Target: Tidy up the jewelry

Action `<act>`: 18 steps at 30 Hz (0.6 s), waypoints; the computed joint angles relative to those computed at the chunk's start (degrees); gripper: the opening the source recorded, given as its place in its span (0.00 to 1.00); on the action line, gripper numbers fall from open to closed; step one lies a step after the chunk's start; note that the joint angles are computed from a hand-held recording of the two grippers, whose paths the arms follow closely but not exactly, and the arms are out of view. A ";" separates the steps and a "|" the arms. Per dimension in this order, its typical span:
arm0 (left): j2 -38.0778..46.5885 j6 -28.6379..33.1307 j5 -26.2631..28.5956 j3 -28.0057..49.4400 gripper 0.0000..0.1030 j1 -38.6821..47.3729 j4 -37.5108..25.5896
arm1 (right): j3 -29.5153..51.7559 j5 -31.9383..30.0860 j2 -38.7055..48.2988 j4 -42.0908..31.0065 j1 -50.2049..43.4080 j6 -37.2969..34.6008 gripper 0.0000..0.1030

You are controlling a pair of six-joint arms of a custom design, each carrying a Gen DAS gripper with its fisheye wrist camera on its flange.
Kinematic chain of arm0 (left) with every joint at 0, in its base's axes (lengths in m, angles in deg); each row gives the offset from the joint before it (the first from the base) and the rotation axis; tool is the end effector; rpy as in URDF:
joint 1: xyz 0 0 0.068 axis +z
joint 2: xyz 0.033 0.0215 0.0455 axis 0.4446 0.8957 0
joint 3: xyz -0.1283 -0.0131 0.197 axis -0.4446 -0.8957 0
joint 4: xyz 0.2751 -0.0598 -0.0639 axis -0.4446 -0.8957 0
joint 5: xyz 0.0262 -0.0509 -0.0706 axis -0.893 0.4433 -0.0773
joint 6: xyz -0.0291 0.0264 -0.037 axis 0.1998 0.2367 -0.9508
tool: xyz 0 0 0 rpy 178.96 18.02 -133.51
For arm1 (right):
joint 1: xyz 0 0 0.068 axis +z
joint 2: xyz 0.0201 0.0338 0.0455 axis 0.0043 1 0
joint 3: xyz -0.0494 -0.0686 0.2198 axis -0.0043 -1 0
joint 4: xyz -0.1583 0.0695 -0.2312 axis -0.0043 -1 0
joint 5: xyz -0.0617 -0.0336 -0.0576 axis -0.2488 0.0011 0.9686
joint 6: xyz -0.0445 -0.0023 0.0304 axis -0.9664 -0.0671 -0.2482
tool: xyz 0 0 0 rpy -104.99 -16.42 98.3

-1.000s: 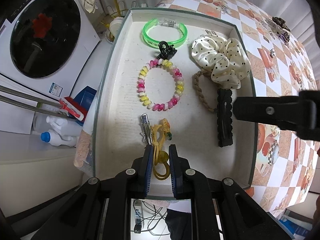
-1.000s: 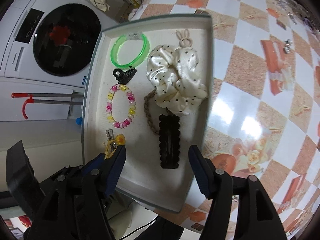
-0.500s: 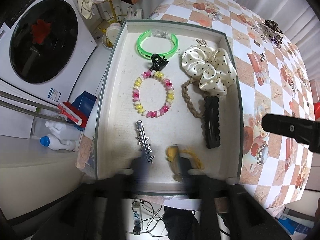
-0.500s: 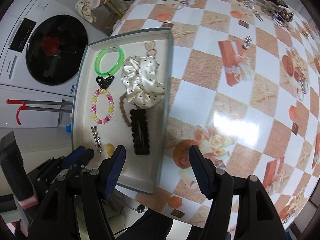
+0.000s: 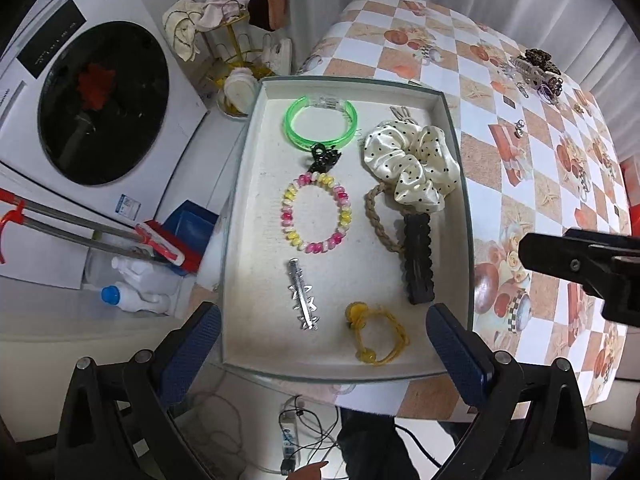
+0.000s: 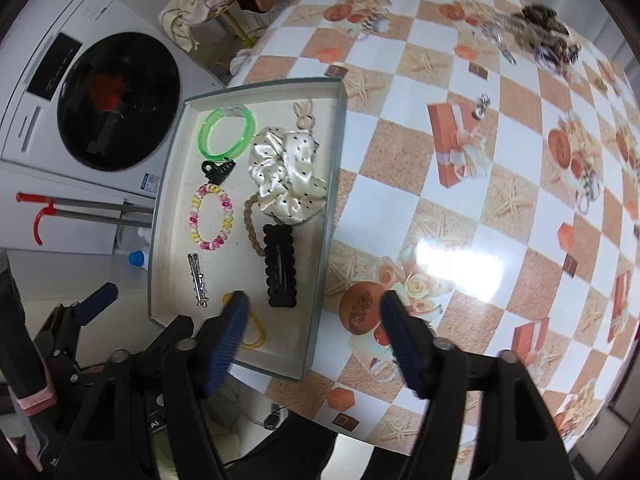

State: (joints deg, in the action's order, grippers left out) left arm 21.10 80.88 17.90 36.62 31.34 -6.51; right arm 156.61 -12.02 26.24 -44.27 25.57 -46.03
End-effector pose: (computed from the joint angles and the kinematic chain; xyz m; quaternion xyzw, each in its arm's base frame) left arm 0.2936 0.0251 0.2415 0.0313 0.9926 0.0104 0.1167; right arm 0.3340 0.1636 0.2539 -0.0009 0.9934 0.1016 0.0525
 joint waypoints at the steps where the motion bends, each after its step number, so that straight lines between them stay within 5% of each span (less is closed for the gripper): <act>1: -0.29 0.06 -0.43 0.36 1.00 0.17 -0.58 | 0.70 0.52 0.10 -0.24 0.33 -0.32 0.80; 12: -1.29 0.98 -0.58 8.20 1.00 2.89 -6.41 | 17.25 11.26 6.13 -8.48 5.56 -4.83 0.83; 14: -1.25 1.00 -0.19 9.76 1.00 3.34 -7.47 | 19.80 12.74 6.82 -9.58 6.26 -5.43 1.00; 18: -0.98 1.10 0.43 12.84 1.00 4.04 -9.75 | 23.68 13.11 7.56 -11.02 7.00 -6.00 1.00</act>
State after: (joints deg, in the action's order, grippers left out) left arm 20.12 81.98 18.33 49.47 35.38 -16.26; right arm 180.28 1.09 33.80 -55.28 32.57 -52.02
